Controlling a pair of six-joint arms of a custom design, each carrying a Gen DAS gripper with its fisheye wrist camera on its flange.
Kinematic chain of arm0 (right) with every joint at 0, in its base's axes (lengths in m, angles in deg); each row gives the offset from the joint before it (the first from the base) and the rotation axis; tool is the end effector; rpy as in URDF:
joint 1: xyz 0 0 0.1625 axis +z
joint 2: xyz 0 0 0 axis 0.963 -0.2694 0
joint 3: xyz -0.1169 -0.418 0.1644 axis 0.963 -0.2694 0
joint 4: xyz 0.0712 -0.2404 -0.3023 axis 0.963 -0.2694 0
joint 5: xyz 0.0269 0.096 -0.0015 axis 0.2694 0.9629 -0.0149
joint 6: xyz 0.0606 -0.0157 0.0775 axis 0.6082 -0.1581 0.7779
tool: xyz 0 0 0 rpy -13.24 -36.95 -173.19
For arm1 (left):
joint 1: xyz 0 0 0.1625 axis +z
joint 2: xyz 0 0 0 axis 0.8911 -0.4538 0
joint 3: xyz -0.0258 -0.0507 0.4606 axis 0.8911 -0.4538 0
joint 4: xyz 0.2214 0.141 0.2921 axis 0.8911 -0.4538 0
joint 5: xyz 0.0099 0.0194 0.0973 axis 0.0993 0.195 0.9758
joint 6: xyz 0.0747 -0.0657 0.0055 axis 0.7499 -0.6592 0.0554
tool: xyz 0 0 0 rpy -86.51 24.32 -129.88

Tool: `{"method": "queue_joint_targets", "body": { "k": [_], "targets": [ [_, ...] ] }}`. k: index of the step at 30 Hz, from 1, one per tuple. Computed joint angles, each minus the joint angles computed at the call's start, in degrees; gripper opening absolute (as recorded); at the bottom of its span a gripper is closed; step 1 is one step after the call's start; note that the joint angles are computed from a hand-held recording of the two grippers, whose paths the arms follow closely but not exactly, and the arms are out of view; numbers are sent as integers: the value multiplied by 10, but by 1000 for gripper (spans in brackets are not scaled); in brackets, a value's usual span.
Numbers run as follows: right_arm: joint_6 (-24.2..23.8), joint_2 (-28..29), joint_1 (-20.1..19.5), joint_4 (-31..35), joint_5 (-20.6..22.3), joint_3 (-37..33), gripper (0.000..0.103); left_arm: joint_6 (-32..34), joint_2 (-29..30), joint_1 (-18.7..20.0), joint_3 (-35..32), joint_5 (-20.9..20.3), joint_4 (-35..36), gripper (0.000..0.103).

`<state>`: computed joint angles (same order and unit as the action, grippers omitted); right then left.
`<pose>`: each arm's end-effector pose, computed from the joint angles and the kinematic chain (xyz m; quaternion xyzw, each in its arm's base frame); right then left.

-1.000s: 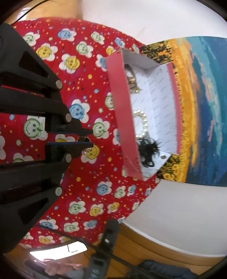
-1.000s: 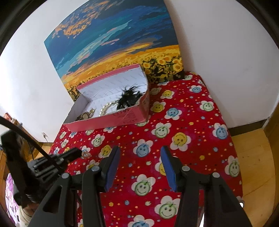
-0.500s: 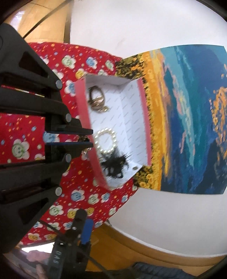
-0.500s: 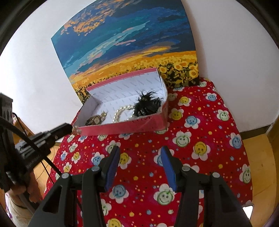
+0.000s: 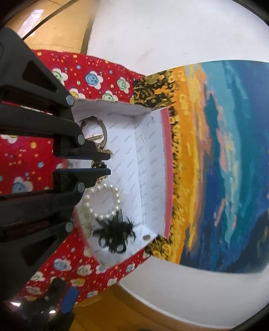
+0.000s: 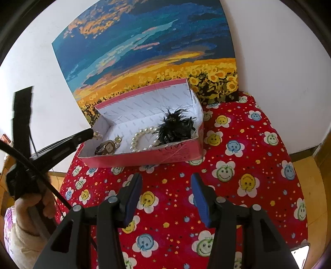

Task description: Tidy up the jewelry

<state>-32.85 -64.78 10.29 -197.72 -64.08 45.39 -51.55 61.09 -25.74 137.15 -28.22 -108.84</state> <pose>0.0468 -0.4774 0.4008 0.0035 -0.9256 0.2772 0.2577 -0.4055 -0.5679 -0.0561 0.2512 0.8764 -0.3089 0.2709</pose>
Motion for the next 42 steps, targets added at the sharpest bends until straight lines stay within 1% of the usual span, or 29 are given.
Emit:
{"method": "queue_joint_targets", "body": {
  "k": [6, 8, 10, 11, 12, 13, 14, 15, 17, 18, 19, 21, 22, 23, 25, 27, 29, 32, 35, 38, 42],
  "targets": [
    [-7, 18, 4, -14, -11, -2, 52, -19, 15, 23, -23, -25, 31, 0],
    [-10, 22, 3, -14, -13, -2, 52, -32, 15, 25, -23, -26, 37, 0],
    [-9, 25, 2, -16, -15, -2, 52, -45, 14, 26, -21, -27, 46, 4],
    [-10, 26, 2, -17, -15, -1, 52, -49, 14, 26, -21, -26, 48, 10],
    [-11, 25, 1, -19, -15, 0, 52, -55, 13, 25, -20, -23, 51, 20],
    [-13, 26, 1, -23, -16, 2, 52, -62, 11, 23, -14, -18, 49, 26],
    [-16, 26, 1, -27, -17, 4, 52, -62, 9, 23, -11, -17, 45, 38],
    [-18, 26, 0, -29, -18, 5, 52, -62, 7, 21, -5, -17, 39, 44],
    [-18, 26, 0, -30, -19, 6, 52, -63, 0, 16, 6, -14, 33, 49],
    [-18, 26, 1, -30, -19, 6, 54, -66, -3, 13, 11, -13, 35, 52],
    [-18, 26, 1, -31, -21, 7, 59, -71, -7, 11, 17, -12, 36, 54],
    [-21, 26, 2, -34, -22, 7, 64, -82, -15, 6, 31, -12, 32, 58],
    [-23, 25, 3, -37, -24, 9, 66, -86, -19, 3, 40, -12, 27, 59],
    [-25, 25, 5, -40, -25, 11, 67, -89, -22, 0, 47, -10, 23, 63],
    [-27, 23, 7, -45, -29, 15, 72, -98, -30, -8, 61, -10, 28, 67],
    [-27, 21, 8, -51, -31, 20, 73, -99, -33, -14, 70, -11, 31, 72],
    [-25, 20, 9, -53, -33, 23, 74, -107, -35, -23, 80, -2, 39, 77],
    [-23, 17, 10, -50, -33, 28, 74, -125, -38, -35, 99, 8, 36, 80],
    [-23, 14, 11, -50, -35, 35, 75, -160, -40, -44, 113, 17, 44, 81],
    [-24, 13, 11, -52, -40, 42, 75, -192, -41, -48, 123, 22, 60, 81],
    [-23, 13, 10, -49, -45, 50, 75, -230, -37, -53, 128, 40, 90, 81]
  ]
}}
